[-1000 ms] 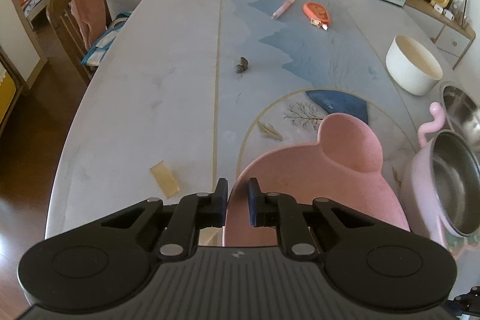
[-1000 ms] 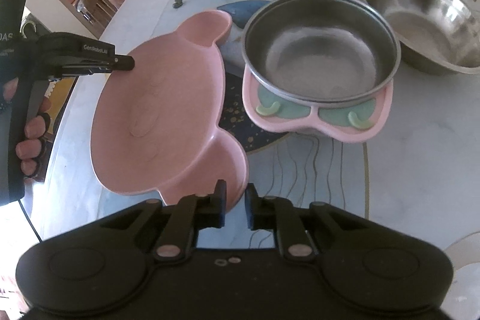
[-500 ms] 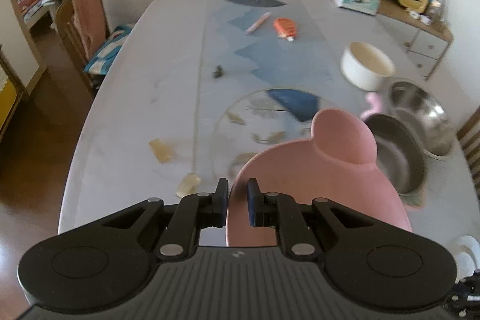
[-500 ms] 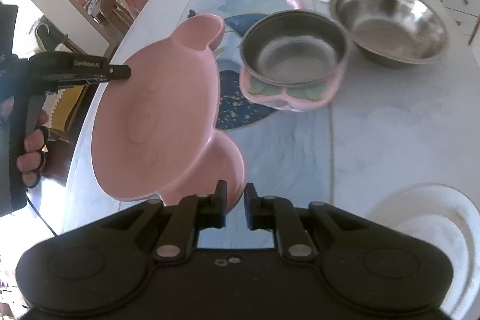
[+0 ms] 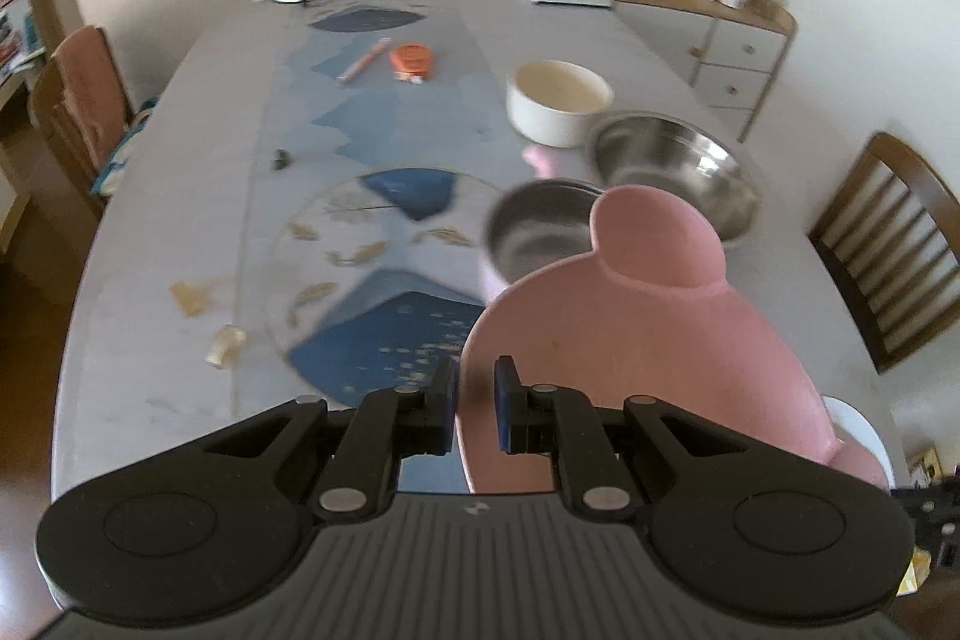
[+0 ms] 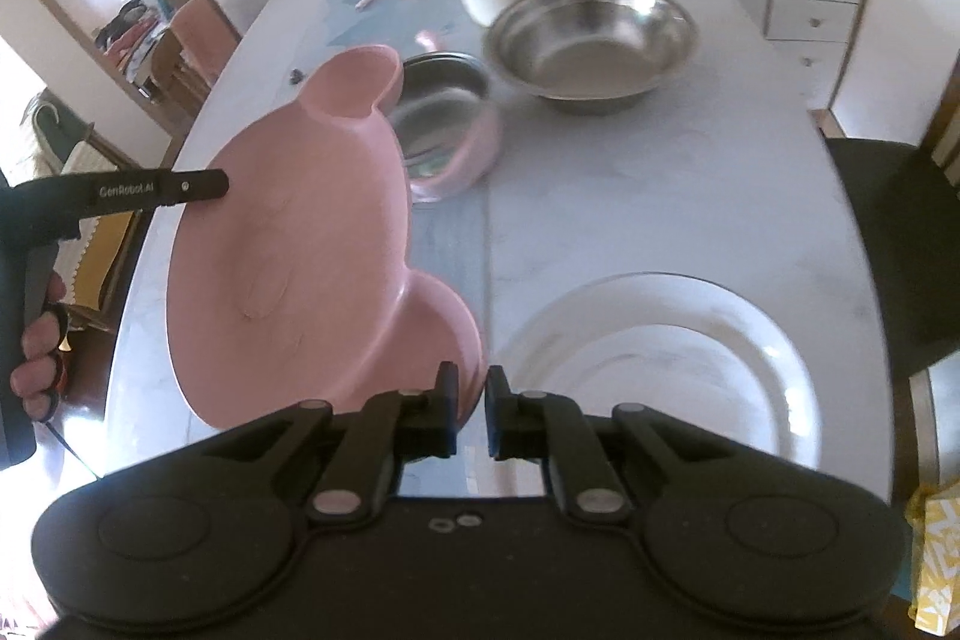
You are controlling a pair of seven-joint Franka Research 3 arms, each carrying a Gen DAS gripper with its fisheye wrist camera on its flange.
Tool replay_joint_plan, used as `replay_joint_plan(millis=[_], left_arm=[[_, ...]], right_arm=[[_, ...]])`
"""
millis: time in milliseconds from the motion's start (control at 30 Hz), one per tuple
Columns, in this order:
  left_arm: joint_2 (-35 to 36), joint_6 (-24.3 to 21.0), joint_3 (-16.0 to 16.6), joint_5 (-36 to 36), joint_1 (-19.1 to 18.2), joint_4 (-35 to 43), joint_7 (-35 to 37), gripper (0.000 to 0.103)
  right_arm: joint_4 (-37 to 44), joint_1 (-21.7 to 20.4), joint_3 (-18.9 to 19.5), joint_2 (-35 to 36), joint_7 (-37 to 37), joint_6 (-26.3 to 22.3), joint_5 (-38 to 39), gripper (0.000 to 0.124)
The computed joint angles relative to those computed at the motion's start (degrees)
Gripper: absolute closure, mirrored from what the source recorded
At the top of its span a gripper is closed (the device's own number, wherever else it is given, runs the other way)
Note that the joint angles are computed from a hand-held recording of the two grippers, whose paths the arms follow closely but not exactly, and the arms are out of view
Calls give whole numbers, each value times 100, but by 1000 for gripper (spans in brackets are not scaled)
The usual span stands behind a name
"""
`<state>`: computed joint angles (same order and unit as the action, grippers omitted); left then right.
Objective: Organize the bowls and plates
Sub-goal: 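Carry the pink bear-shaped plate and lower it onto the white plates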
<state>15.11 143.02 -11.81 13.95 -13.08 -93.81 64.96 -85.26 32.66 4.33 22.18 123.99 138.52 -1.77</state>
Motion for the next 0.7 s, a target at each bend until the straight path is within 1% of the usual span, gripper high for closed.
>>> replay_joint_plan(millis=[67, 433, 700], left_arm=[[71, -53, -48, -11, -66, 100, -6, 91], [374, -228, -208, -48, -511, 452, -274, 91], [540, -433, -280, -8, -811, 602, -429, 91]], right_arm=[[-302, -66, -22, -214, -11, 90, 29, 115], [-1638, -529, 33, -1212, -181, 267, 95, 115], [-2329, -897, 99, -1645, -578, 307, 445, 116]])
